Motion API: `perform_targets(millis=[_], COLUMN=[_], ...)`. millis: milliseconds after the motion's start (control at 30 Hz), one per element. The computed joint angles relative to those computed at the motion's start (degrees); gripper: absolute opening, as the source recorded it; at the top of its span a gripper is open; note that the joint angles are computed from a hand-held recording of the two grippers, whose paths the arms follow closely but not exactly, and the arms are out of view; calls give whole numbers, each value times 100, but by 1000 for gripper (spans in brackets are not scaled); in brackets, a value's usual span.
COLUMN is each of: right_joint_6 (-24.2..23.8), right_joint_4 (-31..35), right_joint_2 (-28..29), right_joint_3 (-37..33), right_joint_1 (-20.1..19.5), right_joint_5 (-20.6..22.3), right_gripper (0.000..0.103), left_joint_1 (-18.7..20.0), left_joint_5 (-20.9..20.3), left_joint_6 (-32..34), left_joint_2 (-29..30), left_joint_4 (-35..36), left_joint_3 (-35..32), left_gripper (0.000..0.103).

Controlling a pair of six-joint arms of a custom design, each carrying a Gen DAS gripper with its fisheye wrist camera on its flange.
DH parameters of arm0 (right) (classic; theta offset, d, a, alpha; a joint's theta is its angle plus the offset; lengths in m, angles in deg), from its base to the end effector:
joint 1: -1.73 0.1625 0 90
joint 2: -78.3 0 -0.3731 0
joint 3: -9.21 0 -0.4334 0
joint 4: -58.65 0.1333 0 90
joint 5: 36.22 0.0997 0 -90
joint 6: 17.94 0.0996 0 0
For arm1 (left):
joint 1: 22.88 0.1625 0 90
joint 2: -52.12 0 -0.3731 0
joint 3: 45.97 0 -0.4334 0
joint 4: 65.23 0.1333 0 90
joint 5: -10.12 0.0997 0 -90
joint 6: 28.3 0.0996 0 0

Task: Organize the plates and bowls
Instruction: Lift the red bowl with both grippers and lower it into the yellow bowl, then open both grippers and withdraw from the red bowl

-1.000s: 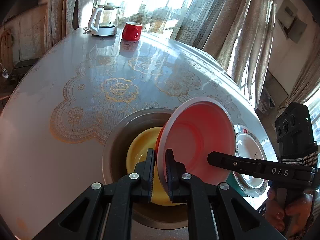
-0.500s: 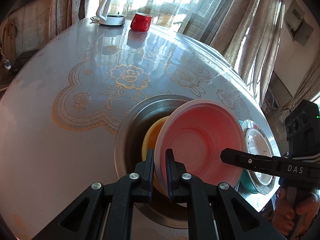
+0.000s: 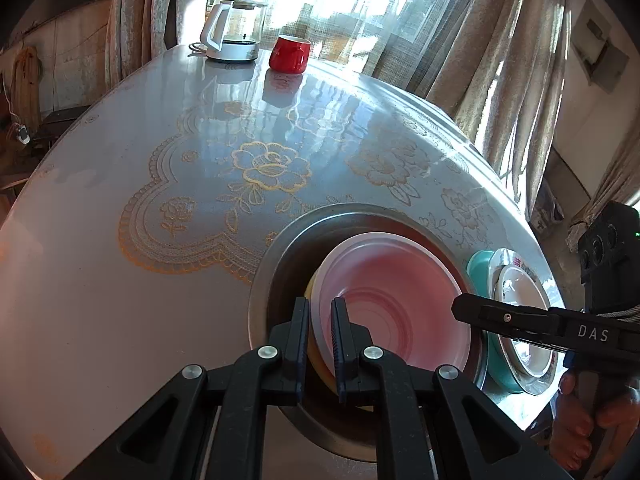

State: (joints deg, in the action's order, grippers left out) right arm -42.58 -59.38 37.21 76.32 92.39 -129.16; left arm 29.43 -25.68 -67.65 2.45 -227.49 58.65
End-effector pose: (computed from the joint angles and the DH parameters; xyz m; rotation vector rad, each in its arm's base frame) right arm 0.1371 -0.7723 0.1217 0.6740 -3.0093 0.0365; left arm -0.1992 -0.6080 0.0662 -0.2192 2.3701 -1.0389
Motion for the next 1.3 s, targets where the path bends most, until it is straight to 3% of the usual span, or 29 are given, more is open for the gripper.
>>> perform_targets(millis=[367,467,533,667,800,900,1100,1200,1300], right_joint_6=[-228,-262,-296,-312,-458,-570,-764,-781,-747], right_joint_4=[-167,-310,-403,-463,-766,-1081,-1566,-1681,-1733], right_joint_2=[-8,-95,-145,-207,-337,-464,-657,-700,-730], right_joint_3=[50,161,224,288,496,703,1012,1072,1103], right_joint_1=[13,-9,-27,-58,-62,-64,-62,-66,-83], right_joint_5=[-27,-4,47,113,145,143,-28,-123,-172], right_gripper=[27,27,27,27,27,30,30,30,31], left_joint_1=[-16,-38,-72,-132,-208,-271,-360,-380,-387], left_joint_5=[13,66,204,437,689,887,1205,1261,1323], left_joint_6=[124,117,97,154,204,266,177,110,-34], left_joint_2=[24,37,61,119,163,184,169,114,52], left_joint_4=[-230,-301,-245,-169,-98,-93,-15,-90,-149], left_joint_3=[31,55,45,2,-23,-12,64,158,262], left_gripper=[13,23,37,40,54,57,69,71,80])
